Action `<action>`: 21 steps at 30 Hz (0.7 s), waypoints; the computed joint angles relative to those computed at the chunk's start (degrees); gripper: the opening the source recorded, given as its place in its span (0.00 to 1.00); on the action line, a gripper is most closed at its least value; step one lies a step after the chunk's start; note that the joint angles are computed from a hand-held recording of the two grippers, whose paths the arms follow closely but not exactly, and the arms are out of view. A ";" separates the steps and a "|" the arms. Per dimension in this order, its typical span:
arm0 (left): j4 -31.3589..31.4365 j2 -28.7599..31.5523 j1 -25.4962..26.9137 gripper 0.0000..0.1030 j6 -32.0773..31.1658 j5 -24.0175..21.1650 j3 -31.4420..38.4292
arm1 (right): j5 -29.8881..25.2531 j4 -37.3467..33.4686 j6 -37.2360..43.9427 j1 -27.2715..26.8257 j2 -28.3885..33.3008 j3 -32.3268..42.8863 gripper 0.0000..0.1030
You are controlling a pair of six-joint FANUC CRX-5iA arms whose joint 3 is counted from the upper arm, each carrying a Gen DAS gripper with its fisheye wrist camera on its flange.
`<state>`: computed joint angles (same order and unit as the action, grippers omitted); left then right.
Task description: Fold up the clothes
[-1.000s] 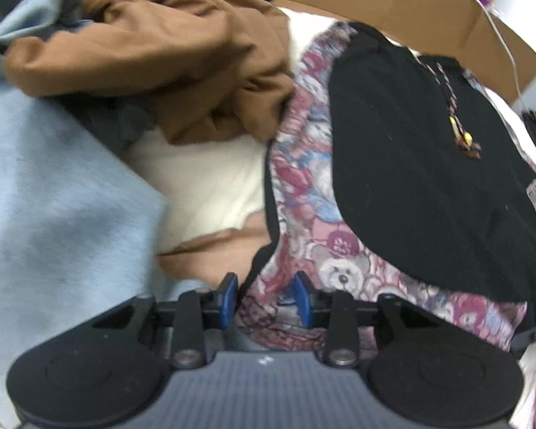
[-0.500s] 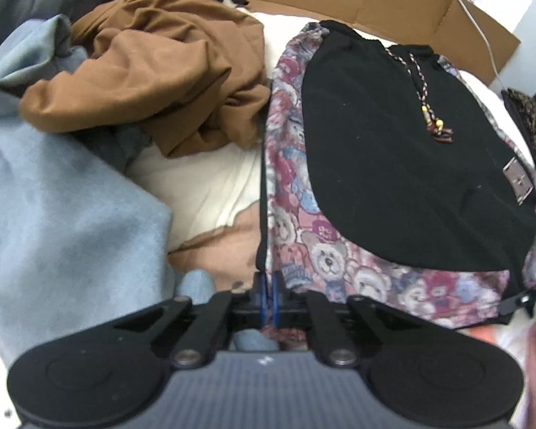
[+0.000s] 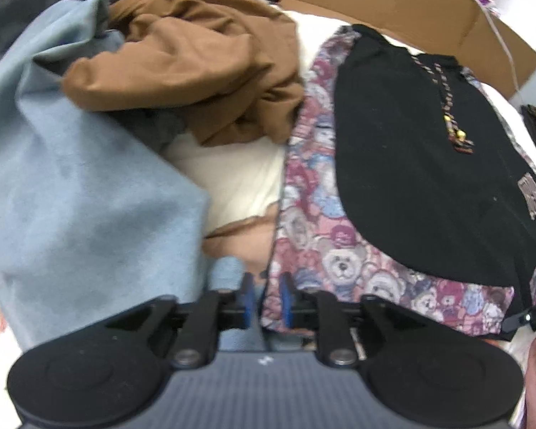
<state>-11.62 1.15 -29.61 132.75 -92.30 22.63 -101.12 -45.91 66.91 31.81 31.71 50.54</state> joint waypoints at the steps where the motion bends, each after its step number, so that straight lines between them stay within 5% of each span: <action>1: -0.03 0.10 0.06 0.35 -0.25 0.49 -0.52 | 0.01 -0.06 0.10 -0.02 -0.02 0.00 0.15; 4: 1.09 -0.77 0.80 0.35 0.33 3.65 -3.62 | 0.82 0.04 0.38 -0.13 -0.45 -0.68 0.32; 10: 6.10 -3.26 3.36 0.34 -0.67 9.58 -10.68 | 3.81 0.03 -0.58 0.20 -1.06 -2.74 0.32; 12: 7.02 -4.28 3.86 0.33 0.07 10.99 -12.51 | 3.95 -1.37 -0.57 0.07 -0.95 -3.15 0.30; 14: 8.30 -5.21 4.70 0.26 1.13 11.84 -13.68 | 3.81 -2.65 -0.88 -0.03 -0.74 -3.13 0.03; 18: 9.19 -5.28 5.24 0.05 1.41 9.84 -11.77 | 3.10 -4.86 -0.06 -0.50 -0.60 -2.89 0.03; 21: 7.55 -3.93 4.15 0.05 1.60 5.71 -6.95 | 1.92 -6.23 0.21 -0.65 -0.09 -1.90 0.03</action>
<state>-4.07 -2.78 -25.46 134.35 -86.58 15.67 -99.20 -52.14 67.12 31.16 31.62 48.64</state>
